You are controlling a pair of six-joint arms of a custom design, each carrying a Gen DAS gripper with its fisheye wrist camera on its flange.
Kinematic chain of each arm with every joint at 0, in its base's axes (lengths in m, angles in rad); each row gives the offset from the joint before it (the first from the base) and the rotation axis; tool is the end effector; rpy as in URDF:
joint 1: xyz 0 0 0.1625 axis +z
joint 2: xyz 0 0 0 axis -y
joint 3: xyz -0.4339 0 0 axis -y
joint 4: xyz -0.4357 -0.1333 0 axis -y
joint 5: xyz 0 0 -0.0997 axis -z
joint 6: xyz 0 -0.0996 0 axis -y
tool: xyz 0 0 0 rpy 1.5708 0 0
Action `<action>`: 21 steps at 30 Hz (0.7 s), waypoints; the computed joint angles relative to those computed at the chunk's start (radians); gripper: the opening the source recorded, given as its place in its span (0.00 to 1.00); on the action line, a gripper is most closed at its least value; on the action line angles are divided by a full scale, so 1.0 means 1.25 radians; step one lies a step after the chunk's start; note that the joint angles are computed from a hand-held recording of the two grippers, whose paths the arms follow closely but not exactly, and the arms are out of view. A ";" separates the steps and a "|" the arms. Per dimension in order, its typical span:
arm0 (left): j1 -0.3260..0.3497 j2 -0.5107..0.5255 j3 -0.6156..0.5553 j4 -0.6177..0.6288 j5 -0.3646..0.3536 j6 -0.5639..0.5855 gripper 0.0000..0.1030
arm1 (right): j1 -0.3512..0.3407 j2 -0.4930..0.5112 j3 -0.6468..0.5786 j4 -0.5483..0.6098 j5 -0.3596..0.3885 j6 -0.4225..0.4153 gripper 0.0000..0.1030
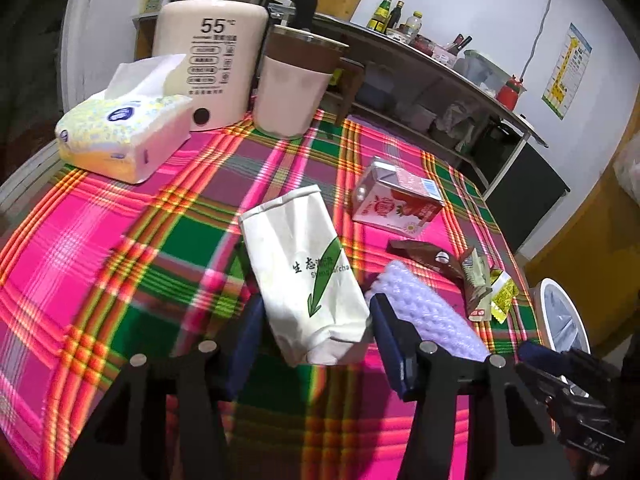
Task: Collect trash
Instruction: 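Grasp the purple foam net sleeve with the right gripper and lift it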
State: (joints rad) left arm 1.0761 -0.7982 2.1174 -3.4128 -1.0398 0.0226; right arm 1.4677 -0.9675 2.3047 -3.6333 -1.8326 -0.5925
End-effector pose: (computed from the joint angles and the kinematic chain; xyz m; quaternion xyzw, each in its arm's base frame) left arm -0.0949 -0.5630 0.0266 0.1729 0.9185 -0.3017 0.1881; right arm 0.0570 -0.4939 0.0901 0.1796 -0.9106 0.2891 0.2346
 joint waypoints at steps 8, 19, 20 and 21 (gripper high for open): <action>0.008 -0.028 0.025 -0.006 0.004 0.019 0.53 | 0.022 0.052 -0.061 0.060 -0.001 -0.022 0.39; 0.002 -0.046 0.061 -0.023 -0.042 0.042 0.53 | 0.026 0.079 -0.076 0.051 -0.018 -0.018 0.22; -0.002 -0.047 0.065 -0.024 -0.045 0.042 0.53 | 0.025 0.074 -0.068 0.040 -0.015 -0.019 0.22; -0.006 -0.047 0.069 -0.025 -0.048 0.042 0.53 | 0.025 0.067 -0.059 0.026 -0.011 -0.019 0.22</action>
